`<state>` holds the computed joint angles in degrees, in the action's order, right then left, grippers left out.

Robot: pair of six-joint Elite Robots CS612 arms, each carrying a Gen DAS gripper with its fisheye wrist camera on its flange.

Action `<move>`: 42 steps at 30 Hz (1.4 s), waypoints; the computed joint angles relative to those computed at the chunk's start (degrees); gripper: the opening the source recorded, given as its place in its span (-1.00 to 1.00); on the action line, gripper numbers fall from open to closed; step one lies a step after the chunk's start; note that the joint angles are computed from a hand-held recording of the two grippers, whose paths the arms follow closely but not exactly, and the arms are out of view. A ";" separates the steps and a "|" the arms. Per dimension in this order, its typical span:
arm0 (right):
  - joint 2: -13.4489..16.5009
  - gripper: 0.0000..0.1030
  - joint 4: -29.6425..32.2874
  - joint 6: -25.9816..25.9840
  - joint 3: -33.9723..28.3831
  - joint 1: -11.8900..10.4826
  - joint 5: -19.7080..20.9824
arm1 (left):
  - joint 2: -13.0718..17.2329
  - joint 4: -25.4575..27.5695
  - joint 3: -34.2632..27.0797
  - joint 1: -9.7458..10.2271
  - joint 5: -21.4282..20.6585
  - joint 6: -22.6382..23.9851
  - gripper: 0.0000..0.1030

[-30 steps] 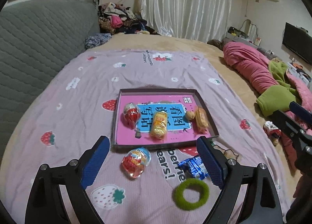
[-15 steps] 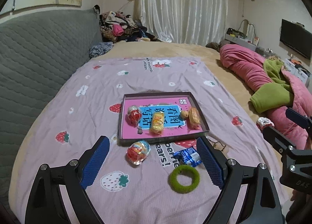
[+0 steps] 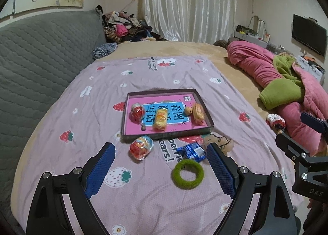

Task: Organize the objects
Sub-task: 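Withdraw both tools from the tray toward the green ring and beige bag, then grasp the green fuzzy ring with the left tool while the right grasps the beige bag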

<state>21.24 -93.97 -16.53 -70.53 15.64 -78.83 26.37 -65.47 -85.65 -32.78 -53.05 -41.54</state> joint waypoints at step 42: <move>1.53 0.81 -5.47 -16.37 12.52 2.47 -11.16 | 4.00 0.37 8.61 4.07 -15.17 -0.35 0.77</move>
<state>22.77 -99.44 -32.91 -58.01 18.11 -90.00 30.36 -65.10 -77.04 -28.71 -68.23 -41.89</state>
